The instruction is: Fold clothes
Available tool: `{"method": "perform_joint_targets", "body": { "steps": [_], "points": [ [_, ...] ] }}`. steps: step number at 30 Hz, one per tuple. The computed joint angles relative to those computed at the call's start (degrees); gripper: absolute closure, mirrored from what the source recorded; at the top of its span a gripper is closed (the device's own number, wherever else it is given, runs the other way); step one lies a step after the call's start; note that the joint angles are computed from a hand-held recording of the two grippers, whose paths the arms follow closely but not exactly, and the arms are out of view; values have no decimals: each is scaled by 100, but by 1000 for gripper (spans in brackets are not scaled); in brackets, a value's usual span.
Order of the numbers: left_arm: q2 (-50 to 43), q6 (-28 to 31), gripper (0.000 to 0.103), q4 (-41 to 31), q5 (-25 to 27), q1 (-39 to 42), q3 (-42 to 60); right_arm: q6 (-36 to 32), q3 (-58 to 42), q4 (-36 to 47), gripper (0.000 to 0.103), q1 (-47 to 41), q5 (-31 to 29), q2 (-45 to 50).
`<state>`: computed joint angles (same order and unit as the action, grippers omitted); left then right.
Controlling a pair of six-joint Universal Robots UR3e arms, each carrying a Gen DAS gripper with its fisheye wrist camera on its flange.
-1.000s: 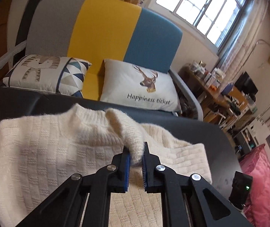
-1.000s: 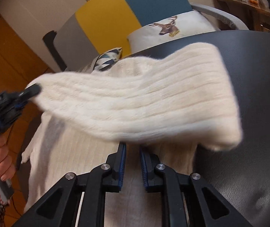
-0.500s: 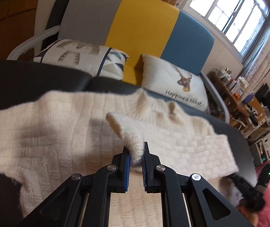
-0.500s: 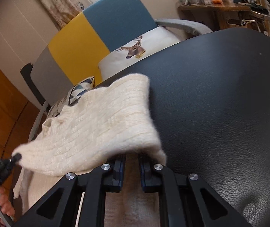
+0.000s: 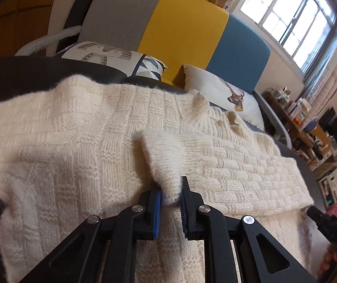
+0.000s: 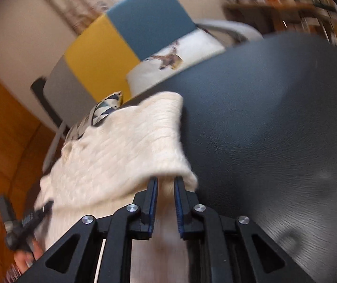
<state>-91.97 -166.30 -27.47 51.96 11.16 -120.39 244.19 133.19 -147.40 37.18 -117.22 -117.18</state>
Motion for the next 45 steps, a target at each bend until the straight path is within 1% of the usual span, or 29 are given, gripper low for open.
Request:
{"method": "perform_joint_targets", "body": {
  "steps": [1, 2, 3, 4, 6, 8, 10, 13, 15, 18, 20, 21, 23, 24, 27, 32, 33, 35, 39, 42, 43, 44, 45],
  "points": [
    [-14, -11, 87, 0, -46, 22, -1, 79, -270, 227, 89, 318, -414, 128],
    [-10, -32, 87, 44, -18, 0, -10, -31, -466, 292, 87, 431, -650, 239],
    [-6, -54, 87, 89, 12, -23, -18, -410, -663, 272, 81, 303, -664, 367],
    [-3, -81, 87, 138, 56, -57, -19, -847, -876, 243, 81, 123, -623, 510],
    [40, -108, 87, 215, 95, -63, -67, -1639, -1274, 343, 81, -506, -221, 904],
    [57, -116, 87, 226, 21, 16, -120, -2236, -1669, 510, 81, -1024, 77, 1376],
    [58, -124, 87, 175, -83, 98, -137, -2632, -1875, 589, 81, -1466, 333, 1805],
    [52, -162, 87, 217, -65, 82, -160, -2908, -1581, 442, 82, -1897, 566, 1987],
    [60, -206, 87, 320, 47, -3, -186, -3013, -1252, -43, 83, -1941, 540, 1962],
    [81, -194, 87, 290, -35, 52, -226, -2702, -1047, 73, 82, -1957, 647, 1445],
    [55, -185, 87, 251, -150, 120, -230, -2420, -770, -57, 82, -1719, 518, 924],
    [50, -192, 87, 249, -174, 131, -233, -2311, -807, 164, 82, -1495, 394, 824],
    [44, -202, 87, 230, -216, 151, -231, -2089, -1009, 841, 82, -1040, 201, 778],
    [43, -203, 87, 211, -235, 160, -226, -1989, -942, 959, 83, -934, 164, 773],
    [49, -197, 87, 151, -302, 201, -215, -1661, -591, 1074, 84, -693, 74, 755],
    [64, -222, 87, 148, -281, 189, -214, -1355, -573, 1345, 83, -876, 359, 460],
    [58, -231, 87, 167, -252, 169, -206, -1328, -719, 1484, 83, -860, 321, 475],
    [35, -248, 87, 180, -253, 158, -192, -1400, -921, 1222, 83, -721, 33, 614],
    [18, -263, 87, 170, -299, 176, -192, -2246, -1570, 800, 83, -1078, 332, 1349],
    [47, -248, 87, 104, -392, 239, -226, -2224, -1860, 853, 83, -1266, 656, 1836],
    [40, -234, 87, 62, -449, 274, -224, -2116, -1877, 760, 83, -1247, 796, 1937],
    [26, -228, 87, 11, -519, 311, -216, -2012, -1862, 578, 83, -1154, 849, 2035],
    [52, -198, 87, -122, -540, 329, -174, -1932, -1937, 414, 83, -911, 749, 2219]
  ]
}}
